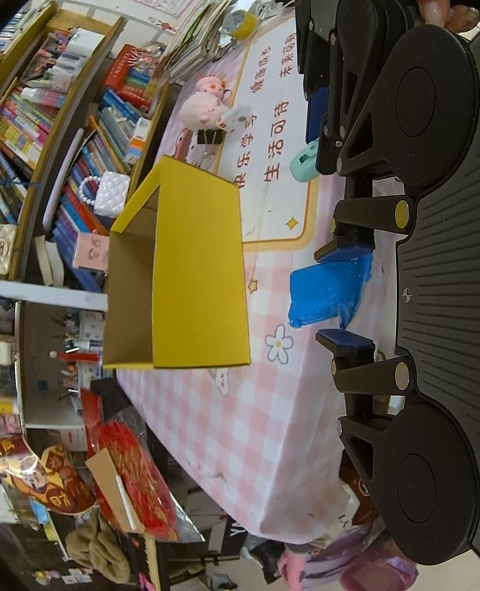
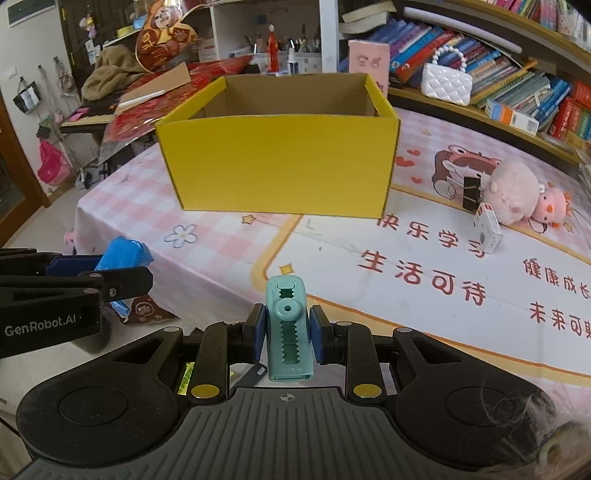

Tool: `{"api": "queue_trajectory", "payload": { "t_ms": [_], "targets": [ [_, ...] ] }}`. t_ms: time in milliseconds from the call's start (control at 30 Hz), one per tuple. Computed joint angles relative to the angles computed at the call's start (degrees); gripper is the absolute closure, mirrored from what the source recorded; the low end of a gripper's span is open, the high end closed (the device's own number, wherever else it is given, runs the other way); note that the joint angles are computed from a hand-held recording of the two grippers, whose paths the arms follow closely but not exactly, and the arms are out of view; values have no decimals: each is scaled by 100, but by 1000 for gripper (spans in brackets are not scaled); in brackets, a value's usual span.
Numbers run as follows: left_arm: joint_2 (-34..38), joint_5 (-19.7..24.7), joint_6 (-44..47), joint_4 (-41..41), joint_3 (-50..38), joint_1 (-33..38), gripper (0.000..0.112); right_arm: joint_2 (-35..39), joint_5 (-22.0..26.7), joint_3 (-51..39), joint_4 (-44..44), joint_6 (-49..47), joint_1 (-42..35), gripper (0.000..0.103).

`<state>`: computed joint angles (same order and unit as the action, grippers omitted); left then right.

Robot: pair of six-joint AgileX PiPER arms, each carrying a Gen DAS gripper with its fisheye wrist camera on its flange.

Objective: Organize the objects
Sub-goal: 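Lift the blue block and teal stapler and carry both over the yellow box, then open the left tool to drop the blue block while the right tool drops the stapler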

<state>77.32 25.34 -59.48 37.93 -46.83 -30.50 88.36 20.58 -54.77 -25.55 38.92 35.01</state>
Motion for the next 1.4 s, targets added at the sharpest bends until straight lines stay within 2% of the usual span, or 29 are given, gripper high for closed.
{"api": "queue_trajectory", "payload": {
  "t_ms": [200,500,733,933,1133,1300,1400],
  "targets": [
    [-21,-218,13,116,-47,122,75,-23,197,-41,-515,671,104,80],
    [345,-441,71,310,-764,392,75,296,128,-757,-341,319,-314,80],
    [1059,-442,379,318,-1784,673,75,968,-87,-2013,463,-833,-829,80],
    [1856,-385,664,243,-2770,851,75,1784,2,-3328,1832,-2557,-1202,80],
    [2661,-94,1025,-8,-3717,926,75,2770,566,-4816,3126,-4177,-1472,80],
    [3213,292,1470,-393,-4380,951,75,3603,1231,-6111,3622,-4916,-1598,80],
    [3498,526,1732,-596,-4737,963,75,4142,1789,-6984,3833,-5251,-1668,80]
  ]
}}
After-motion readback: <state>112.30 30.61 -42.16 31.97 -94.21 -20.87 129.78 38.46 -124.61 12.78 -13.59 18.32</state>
